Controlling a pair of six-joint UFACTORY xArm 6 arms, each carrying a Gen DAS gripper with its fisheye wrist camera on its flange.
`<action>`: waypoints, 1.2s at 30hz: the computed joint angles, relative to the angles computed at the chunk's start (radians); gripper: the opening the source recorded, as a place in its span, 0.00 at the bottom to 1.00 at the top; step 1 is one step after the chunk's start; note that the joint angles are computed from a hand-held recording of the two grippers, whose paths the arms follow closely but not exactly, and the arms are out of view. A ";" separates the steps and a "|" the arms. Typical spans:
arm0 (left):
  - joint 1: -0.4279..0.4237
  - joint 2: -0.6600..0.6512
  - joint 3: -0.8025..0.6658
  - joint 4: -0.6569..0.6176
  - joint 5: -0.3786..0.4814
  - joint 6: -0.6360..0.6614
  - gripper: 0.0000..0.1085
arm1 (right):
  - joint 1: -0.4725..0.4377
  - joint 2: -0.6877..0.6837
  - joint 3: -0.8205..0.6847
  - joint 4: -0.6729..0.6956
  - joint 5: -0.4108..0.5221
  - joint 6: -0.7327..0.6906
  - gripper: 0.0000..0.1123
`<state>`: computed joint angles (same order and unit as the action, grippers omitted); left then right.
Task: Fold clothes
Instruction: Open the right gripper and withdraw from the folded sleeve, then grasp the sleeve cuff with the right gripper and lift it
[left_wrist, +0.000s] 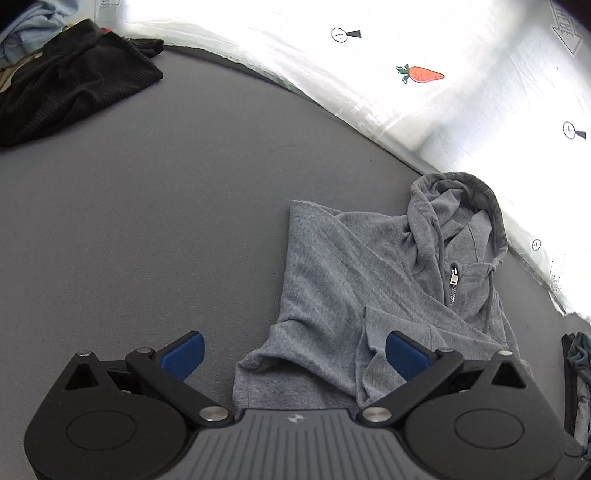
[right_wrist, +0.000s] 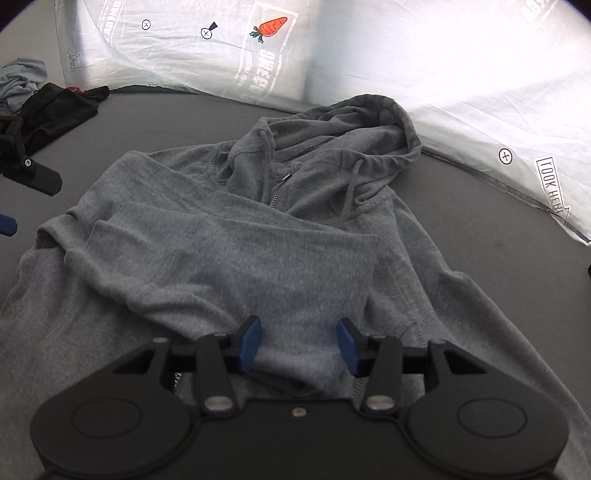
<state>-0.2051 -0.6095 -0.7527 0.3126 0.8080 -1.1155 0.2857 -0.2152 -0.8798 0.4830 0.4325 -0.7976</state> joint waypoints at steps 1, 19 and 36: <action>-0.020 0.026 -0.022 0.017 0.006 0.022 0.95 | -0.003 0.009 -0.005 -0.015 -0.006 0.032 0.58; -0.185 0.381 -0.340 0.142 0.267 0.166 0.95 | -0.341 -0.086 -0.004 0.271 0.191 0.053 0.92; -0.377 0.677 -0.649 0.340 0.468 0.279 0.95 | -0.840 0.070 0.039 0.038 -0.285 0.214 0.92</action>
<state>-0.5819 0.0674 -1.4014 0.6527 1.2756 -0.8364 -0.5544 -0.1455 -0.8406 0.5209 0.1471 -0.5838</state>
